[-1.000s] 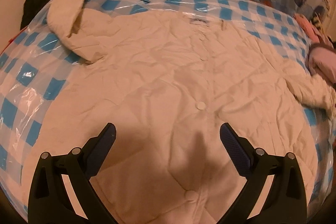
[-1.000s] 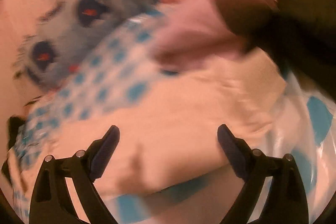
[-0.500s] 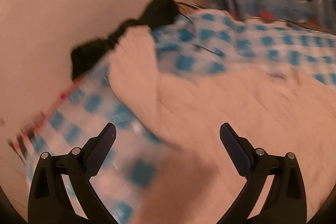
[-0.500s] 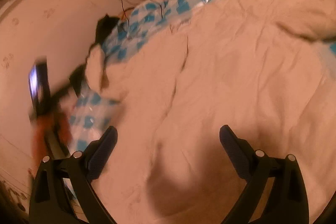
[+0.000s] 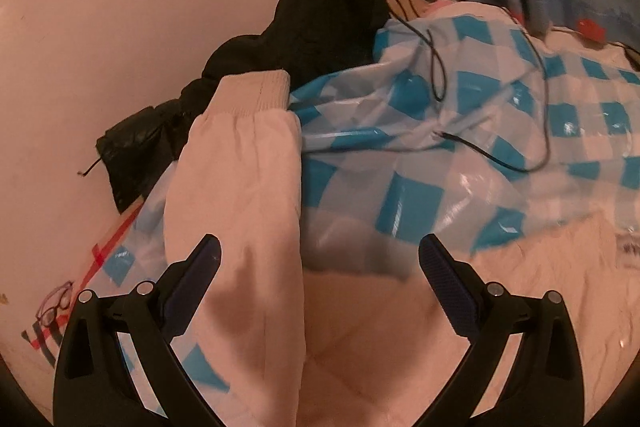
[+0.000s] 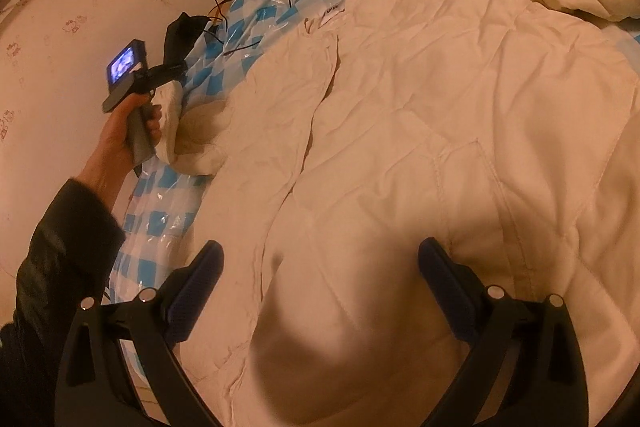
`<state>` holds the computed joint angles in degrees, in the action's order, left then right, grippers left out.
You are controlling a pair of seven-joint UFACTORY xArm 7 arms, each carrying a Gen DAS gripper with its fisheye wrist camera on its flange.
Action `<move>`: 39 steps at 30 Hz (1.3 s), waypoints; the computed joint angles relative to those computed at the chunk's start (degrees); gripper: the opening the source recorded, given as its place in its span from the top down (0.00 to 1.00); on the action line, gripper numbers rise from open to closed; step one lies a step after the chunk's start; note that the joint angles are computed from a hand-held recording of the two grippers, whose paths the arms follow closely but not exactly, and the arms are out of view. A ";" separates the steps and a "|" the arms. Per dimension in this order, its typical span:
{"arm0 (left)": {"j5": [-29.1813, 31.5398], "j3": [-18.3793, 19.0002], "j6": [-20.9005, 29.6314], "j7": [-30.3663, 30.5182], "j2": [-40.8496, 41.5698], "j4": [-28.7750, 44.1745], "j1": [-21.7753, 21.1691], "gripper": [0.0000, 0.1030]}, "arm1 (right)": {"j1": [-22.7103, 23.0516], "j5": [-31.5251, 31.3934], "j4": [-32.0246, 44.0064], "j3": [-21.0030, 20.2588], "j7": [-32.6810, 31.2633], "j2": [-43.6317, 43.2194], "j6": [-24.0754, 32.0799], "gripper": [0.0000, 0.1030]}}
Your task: Fold large clothes
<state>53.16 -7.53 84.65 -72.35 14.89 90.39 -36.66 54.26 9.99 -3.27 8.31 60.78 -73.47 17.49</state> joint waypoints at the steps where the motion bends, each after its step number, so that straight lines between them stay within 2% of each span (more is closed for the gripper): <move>1: -0.37 0.24 -0.85 -0.17 -0.05 -0.36 0.54 0.08 | -0.03 -0.07 0.34 -0.03 -0.14 1.17 -0.61 0.08; 7: -4.62 1.40 -6.15 -4.12 -3.58 -5.96 5.43 0.08 | -0.20 -0.52 1.21 0.98 -0.11 3.32 -0.56 0.07; 8: -5.48 1.41 -9.09 -5.30 -5.57 -8.75 6.68 0.13 | -0.32 -0.63 1.48 1.35 0.03 3.95 -0.53 0.07; 9: -6.66 1.39 -12.29 -6.89 -8.07 -12.09 8.11 0.29 | -0.39 -0.72 1.61 1.53 0.05 4.32 -0.50 0.07; 10: -7.86 1.13 -14.73 -7.55 -10.02 -14.56 9.40 0.38 | -0.48 -0.85 1.87 1.78 0.07 4.98 -0.46 0.07; 12: -9.21 0.64 -20.61 -9.67 -14.83 -20.19 11.91 0.66 | -0.73 -1.07 2.41 2.51 0.37 6.21 -0.52 0.07; 14: -11.22 0.61 -27.89 -11.60 -21.13 -26.48 14.38 0.85 | -0.94 -1.23 2.86 2.92 0.53 7.12 -0.61 0.07; 18: -11.31 0.15 -37.61 -13.12 -32.74 -35.53 17.87 0.90 | -1.28 -1.36 3.01 3.17 0.76 8.25 -1.33 0.07; 21: -9.87 0.70 -49.63 -14.34 -43.34 -44.19 19.72 0.90 | -1.41 -1.47 3.09 3.22 0.91 8.87 -1.76 0.07; 24: -9.84 3.58 -64.74 -18.26 -56.98 -57.69 22.32 0.90 | -1.53 -1.55 3.20 2.93 0.79 9.49 -2.22 0.07; 26: -11.70 4.83 -69.87 -20.97 -63.17 -65.34 24.19 0.90 | -1.62 -1.62 3.27 2.88 0.73 9.83 -2.42 0.07; 27: -13.19 5.61 -70.69 -21.97 -66.10 -69.17 24.68 0.89 | -1.68 -1.65 3.30 2.82 0.65 10.11 -2.62 0.07; 29: -16.94 6.92 -70.43 -25.45 -74.59 -78.99 26.23 0.89 | -1.74 -1.68 3.32 2.76 0.59 10.29 -2.77 0.07; 31: -21.24 6.46 -65.35 -28.63 -83.76 -85.99 26.47 0.87 | -1.74 -1.69 3.32 2.71 0.54 10.35 -2.84 0.07; 33: -23.66 4.45 -58.17 -28.23 -91.56 -89.09 24.93 0.88 | -1.76 -1.69 3.34 2.60 0.46 10.56 -2.99 0.07; 34: -24.26 1.18 -52.33 -26.69 -93.58 -88.12 22.53 0.87 | -1.74 -1.68 3.31 2.62 0.47 10.43 -2.93 0.07; 37: -26.04 -8.25 -39.01 -20.28 -92.11 -81.46 17.01 0.83 | -1.69 -1.65 3.26 2.62 0.50 10.26 -2.86 0.07; 39: -27.62 -16.19 -29.29 -15.28 -89.03 -75.23 14.53 0.62 | -1.51 -1.54 2.79 2.42 0.48 9.69 -2.99 0.07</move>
<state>25.54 -23.72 55.36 -87.63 -74.15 15.15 -22.13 52.75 8.45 -0.49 10.72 61.26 -63.78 14.50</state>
